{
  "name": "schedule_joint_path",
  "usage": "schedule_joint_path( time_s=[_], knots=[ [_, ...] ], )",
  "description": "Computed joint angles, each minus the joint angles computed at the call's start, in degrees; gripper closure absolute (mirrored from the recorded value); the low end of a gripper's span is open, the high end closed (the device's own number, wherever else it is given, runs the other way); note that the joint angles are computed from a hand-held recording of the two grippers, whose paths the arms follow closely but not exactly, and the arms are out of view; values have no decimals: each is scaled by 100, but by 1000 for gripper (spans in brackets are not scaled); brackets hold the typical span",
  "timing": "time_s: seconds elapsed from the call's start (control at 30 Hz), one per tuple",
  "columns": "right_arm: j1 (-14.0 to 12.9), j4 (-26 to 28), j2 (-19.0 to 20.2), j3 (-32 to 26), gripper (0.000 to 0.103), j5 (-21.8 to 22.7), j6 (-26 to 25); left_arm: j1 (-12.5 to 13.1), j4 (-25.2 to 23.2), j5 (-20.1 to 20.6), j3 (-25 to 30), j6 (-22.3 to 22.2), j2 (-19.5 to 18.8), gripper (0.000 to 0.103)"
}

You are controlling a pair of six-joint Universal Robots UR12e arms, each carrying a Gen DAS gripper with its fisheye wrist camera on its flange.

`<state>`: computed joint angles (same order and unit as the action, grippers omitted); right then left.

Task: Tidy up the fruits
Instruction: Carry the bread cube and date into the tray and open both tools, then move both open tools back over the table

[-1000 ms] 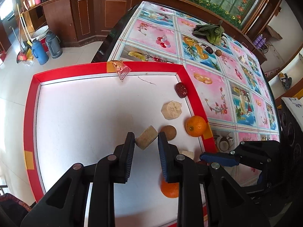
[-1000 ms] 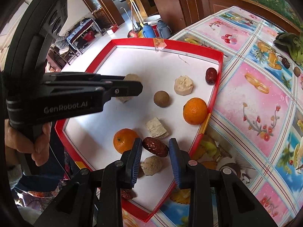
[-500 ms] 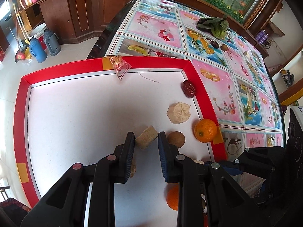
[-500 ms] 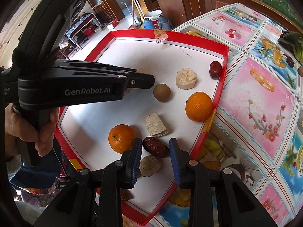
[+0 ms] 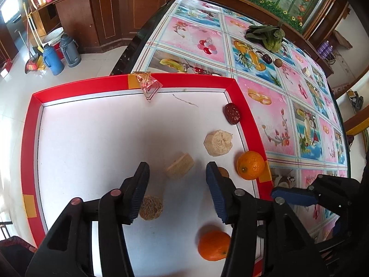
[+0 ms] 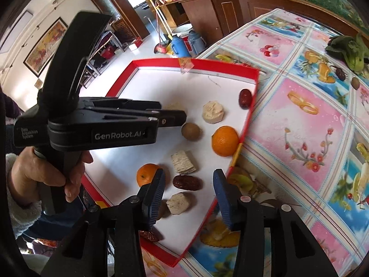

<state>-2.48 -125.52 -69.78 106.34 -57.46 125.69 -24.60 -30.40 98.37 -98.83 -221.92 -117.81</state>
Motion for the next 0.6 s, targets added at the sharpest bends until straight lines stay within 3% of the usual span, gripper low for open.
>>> schedule_joint_path(
  time_s=[0.37,0.6],
  knots=[
    [-354,-409,128,-233,59,52,657,-67,9,71,383,292,-123,53],
    [-543,-932,410,-600,58,-98,1245,-89,-212,-144,1138,837,-535,53]
  ],
)
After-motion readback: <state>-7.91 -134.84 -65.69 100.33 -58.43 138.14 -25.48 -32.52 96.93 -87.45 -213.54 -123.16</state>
